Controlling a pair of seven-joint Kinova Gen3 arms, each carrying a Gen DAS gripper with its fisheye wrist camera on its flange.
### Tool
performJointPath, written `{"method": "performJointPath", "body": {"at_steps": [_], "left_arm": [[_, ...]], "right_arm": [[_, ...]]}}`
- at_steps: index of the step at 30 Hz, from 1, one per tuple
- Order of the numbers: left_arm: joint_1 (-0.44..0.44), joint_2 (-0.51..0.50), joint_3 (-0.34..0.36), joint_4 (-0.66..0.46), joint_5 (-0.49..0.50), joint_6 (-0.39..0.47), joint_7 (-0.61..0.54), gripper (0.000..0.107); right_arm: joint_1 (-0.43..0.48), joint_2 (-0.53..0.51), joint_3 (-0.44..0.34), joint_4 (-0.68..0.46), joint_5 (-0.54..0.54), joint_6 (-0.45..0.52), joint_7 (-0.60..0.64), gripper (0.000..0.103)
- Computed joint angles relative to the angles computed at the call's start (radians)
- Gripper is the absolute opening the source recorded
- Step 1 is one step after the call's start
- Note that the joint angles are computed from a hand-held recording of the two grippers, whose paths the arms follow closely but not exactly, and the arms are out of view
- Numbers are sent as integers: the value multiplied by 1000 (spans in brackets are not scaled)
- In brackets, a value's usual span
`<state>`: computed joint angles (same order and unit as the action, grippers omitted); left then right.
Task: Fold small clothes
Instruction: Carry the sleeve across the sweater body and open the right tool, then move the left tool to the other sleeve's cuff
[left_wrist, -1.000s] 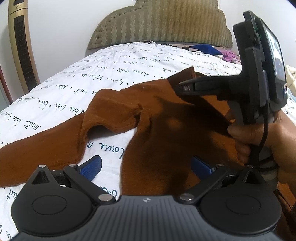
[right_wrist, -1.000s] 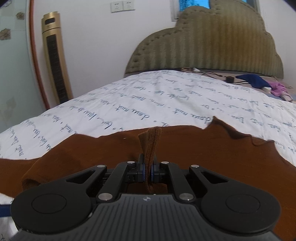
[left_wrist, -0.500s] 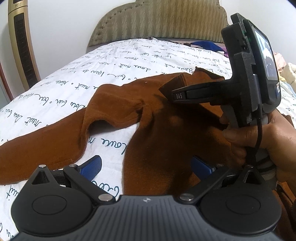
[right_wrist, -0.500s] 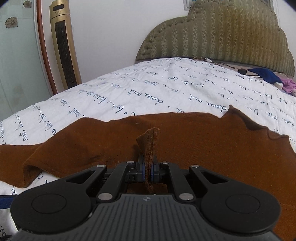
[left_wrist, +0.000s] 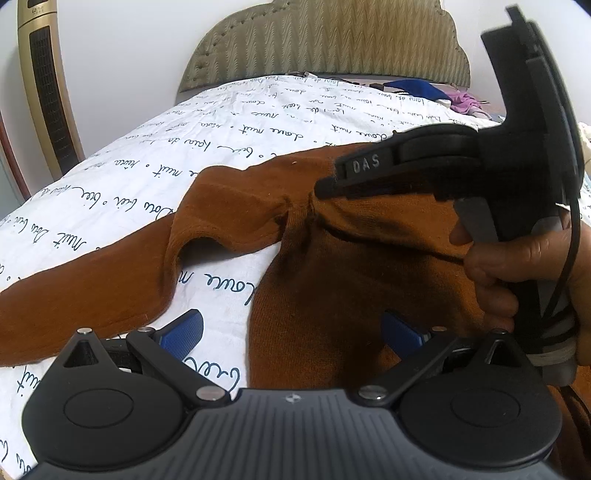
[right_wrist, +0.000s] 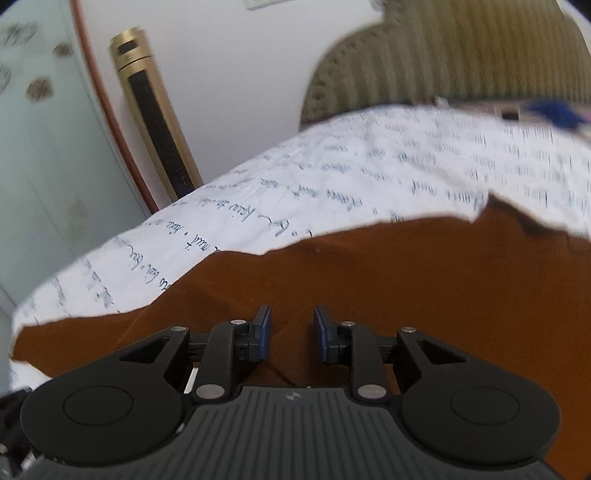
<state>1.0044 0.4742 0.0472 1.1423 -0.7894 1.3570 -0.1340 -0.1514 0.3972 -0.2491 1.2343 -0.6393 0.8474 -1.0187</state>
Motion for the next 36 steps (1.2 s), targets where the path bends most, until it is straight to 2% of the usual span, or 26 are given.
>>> {"method": "performJointPath", "body": {"at_steps": [2, 4, 7, 9, 14, 16, 17, 22, 24, 36], "left_arm": [[-2, 0, 2, -4, 5, 3, -5, 103], [-2, -1, 4, -7, 8, 5, -13, 103], [1, 0, 3, -14, 8, 14, -16, 103], [2, -4, 1, -11, 8, 12, -8, 103], [7, -2, 3, -18, 3, 23, -1, 103], [9, 3, 3, -24, 1, 31, -9, 103], [11, 5, 2, -28, -1, 36, -13, 103], [13, 13, -1, -41, 6, 44, -17, 103], [16, 17, -3, -49, 7, 49, -18, 103], [50, 15, -13, -65, -22, 60, -4, 103]], "right_arm": [[-4, 23, 4, -39, 40, 63, -58, 29], [-25, 10, 31, -21, 47, 61, -52, 29], [35, -13, -10, 30, -44, 32, -6, 30], [57, -30, -18, 56, -81, 17, 7, 36], [-12, -103, 51, 122, 25, -61, -85, 39], [3, -136, 48, 169, 12, -92, -76, 49], [10, -152, 47, 194, 3, -113, -64, 57], [26, -253, 60, 332, -34, -233, 20, 67], [32, -271, 75, 352, -57, -234, 43, 74], [34, -313, 129, 430, -131, -207, 73, 82]]}}
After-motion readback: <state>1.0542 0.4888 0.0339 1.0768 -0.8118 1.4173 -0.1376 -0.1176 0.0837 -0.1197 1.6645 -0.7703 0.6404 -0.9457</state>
